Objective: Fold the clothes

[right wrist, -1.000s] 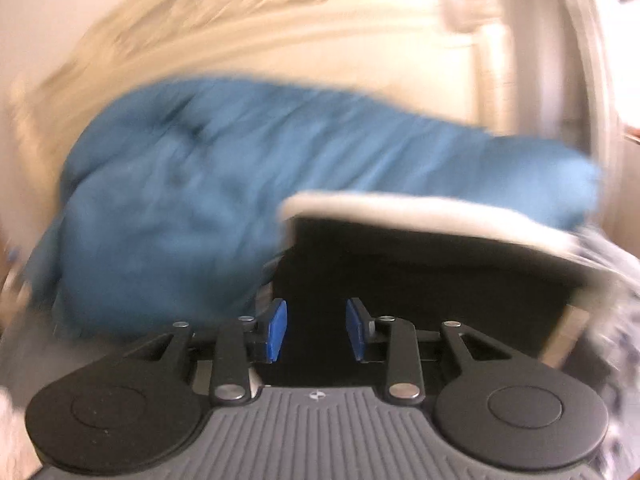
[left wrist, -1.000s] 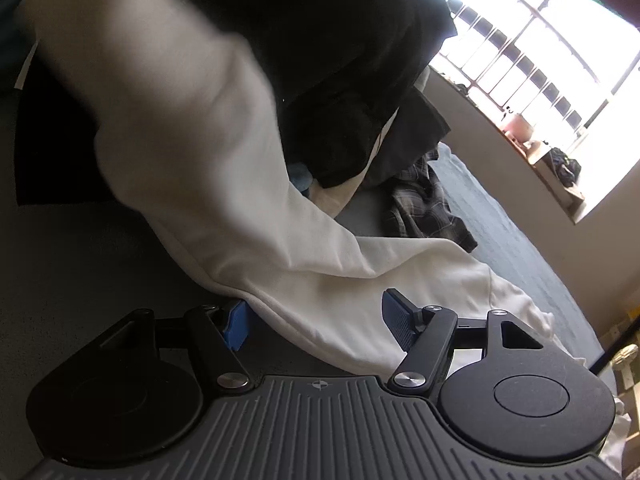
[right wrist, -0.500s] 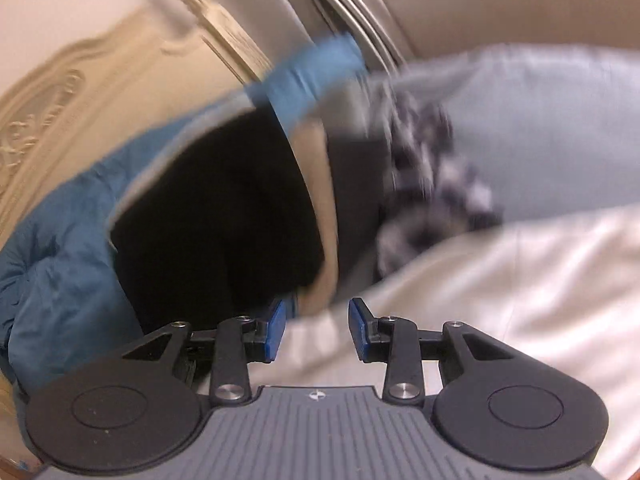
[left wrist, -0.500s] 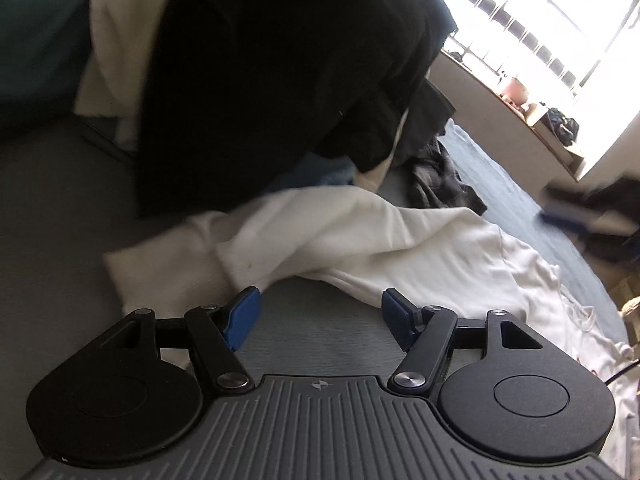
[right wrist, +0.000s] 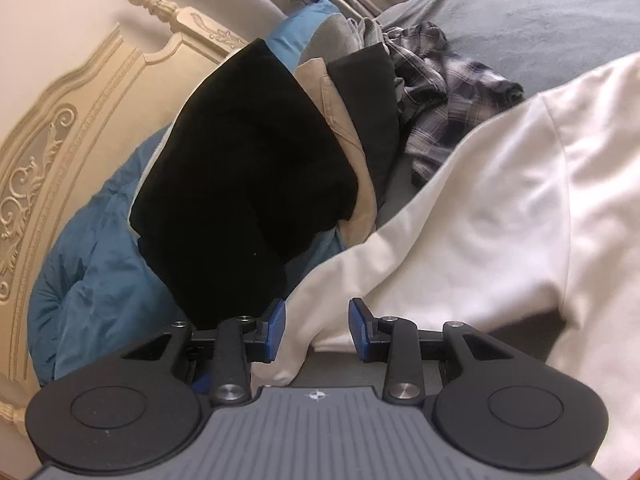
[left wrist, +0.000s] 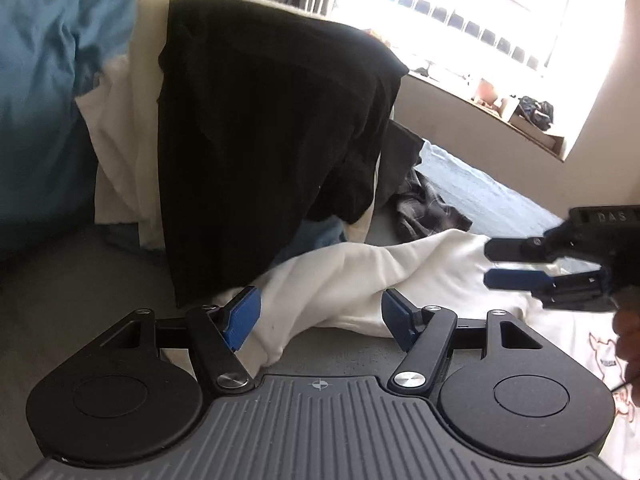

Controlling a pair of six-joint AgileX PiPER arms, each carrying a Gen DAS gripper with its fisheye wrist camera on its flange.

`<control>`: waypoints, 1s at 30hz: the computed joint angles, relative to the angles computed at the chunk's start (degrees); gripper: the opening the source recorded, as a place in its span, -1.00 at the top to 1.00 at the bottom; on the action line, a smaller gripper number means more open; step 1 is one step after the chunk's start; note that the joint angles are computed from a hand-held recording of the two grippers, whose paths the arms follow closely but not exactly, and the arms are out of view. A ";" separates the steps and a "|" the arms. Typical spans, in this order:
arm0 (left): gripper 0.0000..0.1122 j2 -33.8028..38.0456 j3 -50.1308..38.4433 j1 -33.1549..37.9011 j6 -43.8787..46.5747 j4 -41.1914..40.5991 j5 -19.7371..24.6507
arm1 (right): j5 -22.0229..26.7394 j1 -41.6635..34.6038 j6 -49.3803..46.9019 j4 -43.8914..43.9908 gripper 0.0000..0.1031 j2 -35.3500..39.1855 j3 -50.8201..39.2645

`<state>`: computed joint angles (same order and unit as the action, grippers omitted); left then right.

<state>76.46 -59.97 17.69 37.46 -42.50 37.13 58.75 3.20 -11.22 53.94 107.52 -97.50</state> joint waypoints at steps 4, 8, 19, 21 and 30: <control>-0.19 -0.54 0.14 -2.69 -2.69 9.73 -0.34 | -1.57 -0.30 1.18 1.25 0.28 -1.87 4.38; -0.18 -0.37 1.62 -6.95 -6.06 22.77 -1.67 | -2.78 -0.98 1.77 2.39 0.28 -3.69 8.47; 0.39 3.42 5.12 -9.85 -9.27 37.22 -9.70 | -5.33 -2.54 -1.33 5.29 0.28 -9.68 18.52; 0.73 4.27 2.74 -7.45 -6.20 33.21 -7.06 | -6.10 -2.73 -1.28 5.51 0.28 -10.00 19.07; 0.88 16.41 -24.36 12.22 -0.28 7.80 26.51 | -8.06 1.47 6.05 0.64 0.25 2.17 1.33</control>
<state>92.86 -84.33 29.90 37.17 -34.70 63.64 50.69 4.67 -5.17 54.58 109.69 -96.17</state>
